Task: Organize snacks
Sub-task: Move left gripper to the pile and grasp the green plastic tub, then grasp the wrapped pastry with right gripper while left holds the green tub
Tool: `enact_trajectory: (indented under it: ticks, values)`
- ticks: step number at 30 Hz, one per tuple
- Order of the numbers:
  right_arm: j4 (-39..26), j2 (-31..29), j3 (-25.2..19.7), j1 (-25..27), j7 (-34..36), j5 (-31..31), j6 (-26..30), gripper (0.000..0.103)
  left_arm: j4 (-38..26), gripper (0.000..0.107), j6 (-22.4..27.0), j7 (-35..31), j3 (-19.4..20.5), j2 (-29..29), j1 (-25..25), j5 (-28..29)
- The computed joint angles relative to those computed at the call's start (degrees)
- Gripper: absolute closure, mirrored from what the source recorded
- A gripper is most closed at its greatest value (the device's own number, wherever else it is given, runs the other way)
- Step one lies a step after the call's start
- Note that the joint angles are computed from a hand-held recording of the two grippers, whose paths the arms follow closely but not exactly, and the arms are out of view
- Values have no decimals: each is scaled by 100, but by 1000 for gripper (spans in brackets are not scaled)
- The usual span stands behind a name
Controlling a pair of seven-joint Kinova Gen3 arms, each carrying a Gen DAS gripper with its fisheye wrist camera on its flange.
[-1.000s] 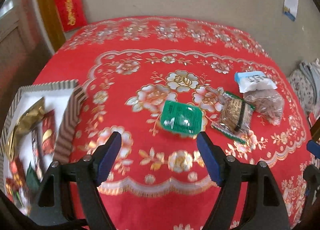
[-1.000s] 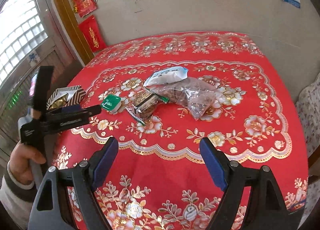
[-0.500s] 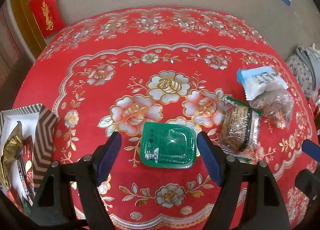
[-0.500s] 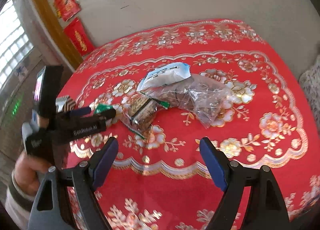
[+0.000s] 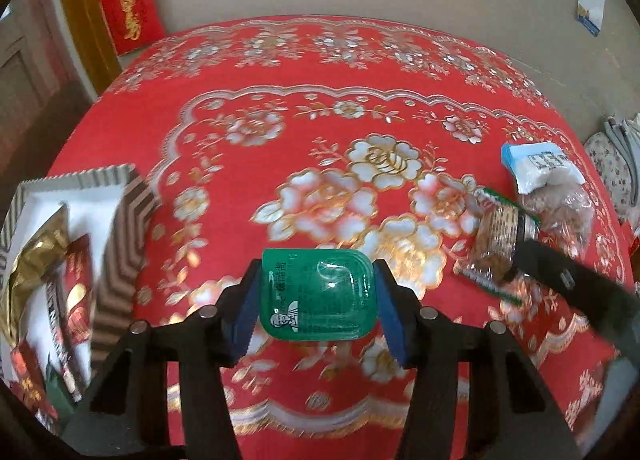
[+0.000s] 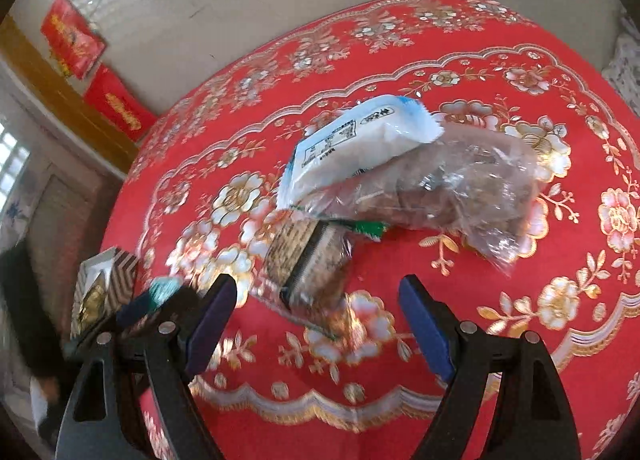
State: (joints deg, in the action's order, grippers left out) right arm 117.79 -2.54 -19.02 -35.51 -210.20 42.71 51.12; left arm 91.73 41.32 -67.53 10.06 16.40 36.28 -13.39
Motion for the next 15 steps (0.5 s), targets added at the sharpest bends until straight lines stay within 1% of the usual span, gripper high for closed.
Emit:
enact_trajectory:
  ticks: [1,4,5,7,9,10,11,13,15]
  values:
    - [-55,74,-49,58,-3,62,77,19,55,53,-19,-29,15,-47,-30,48]
    - [-464,430,70,-120,208,-9,651,19,294,53,-136,-104,48,-260,-120,154]
    - [-612,561,106,-186,376,-57,846,19,335,53,-153,-109,58,-297,-127,147]
    - [-924,861,152,-340,767,-116,1279,19,447,53,-214,-203,106,-394,-201,222]
    - [-981,982,258,-598,843,-26,1503,22,543,52,-255,-269,145,-482,-258,302]
    - [-970,987,301,-680,855,3,1561,33,595,52,-288,-296,161,-523,-283,338]
    - [-965,984,366,-772,961,-5,1627,48,657,52,-321,-312,176,-571,-298,362]
    - [-865,857,372,-751,1127,-71,1505,53,755,52,-356,-362,209,-645,-335,422]
    - [-686,685,322,-786,1217,-93,1370,55,873,52,-398,-451,253,-734,-399,549]
